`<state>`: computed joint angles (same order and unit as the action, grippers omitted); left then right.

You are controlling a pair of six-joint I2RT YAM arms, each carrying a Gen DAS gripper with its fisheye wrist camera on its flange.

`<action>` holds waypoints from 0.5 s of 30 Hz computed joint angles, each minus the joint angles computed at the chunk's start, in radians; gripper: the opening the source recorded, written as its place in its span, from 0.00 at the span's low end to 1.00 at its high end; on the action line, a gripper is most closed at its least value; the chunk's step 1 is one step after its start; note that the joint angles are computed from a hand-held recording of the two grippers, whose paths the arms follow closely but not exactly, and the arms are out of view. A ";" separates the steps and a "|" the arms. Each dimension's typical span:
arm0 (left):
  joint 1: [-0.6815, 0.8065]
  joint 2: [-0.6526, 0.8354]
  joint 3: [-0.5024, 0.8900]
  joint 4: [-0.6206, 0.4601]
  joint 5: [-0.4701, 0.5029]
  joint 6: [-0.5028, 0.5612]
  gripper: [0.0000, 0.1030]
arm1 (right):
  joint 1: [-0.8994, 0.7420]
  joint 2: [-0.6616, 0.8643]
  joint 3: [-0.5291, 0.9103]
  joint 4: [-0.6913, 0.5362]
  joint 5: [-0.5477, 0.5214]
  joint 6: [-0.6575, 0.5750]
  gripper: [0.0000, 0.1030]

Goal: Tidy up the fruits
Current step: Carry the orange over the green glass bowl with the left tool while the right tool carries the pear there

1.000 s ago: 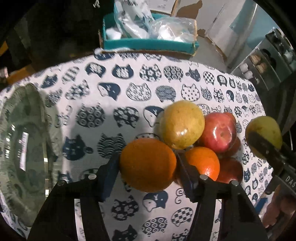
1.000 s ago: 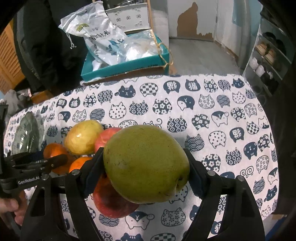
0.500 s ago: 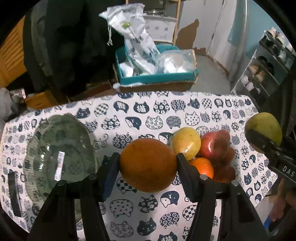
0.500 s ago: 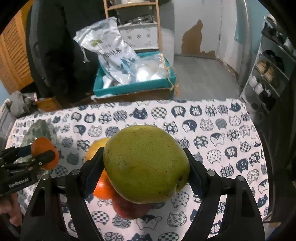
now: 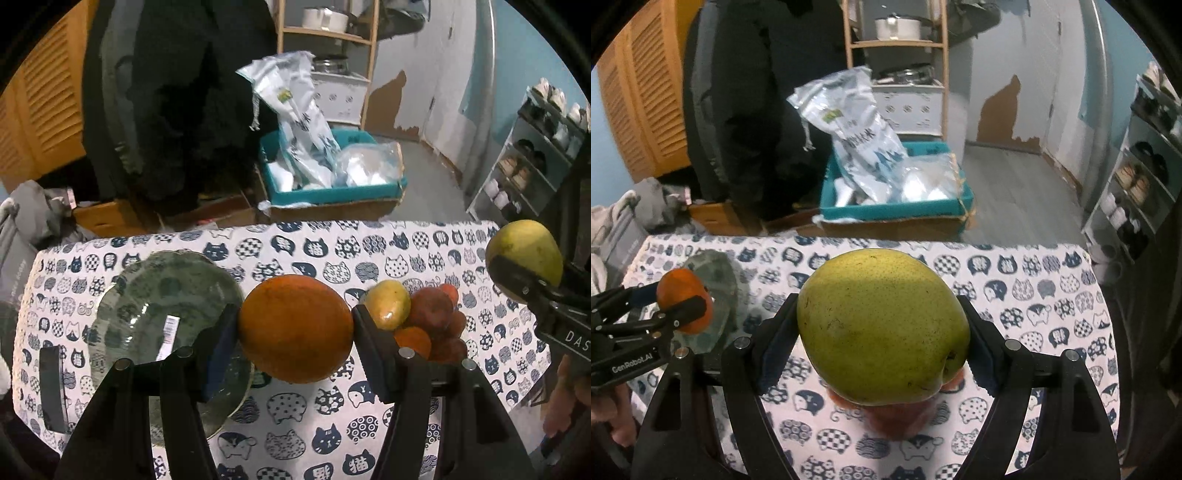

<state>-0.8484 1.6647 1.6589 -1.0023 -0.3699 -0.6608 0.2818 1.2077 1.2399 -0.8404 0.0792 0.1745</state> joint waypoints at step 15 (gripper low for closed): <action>0.112 -0.213 -0.172 0.004 0.016 -0.001 0.61 | 0.211 0.127 0.167 -0.016 0.075 0.076 0.79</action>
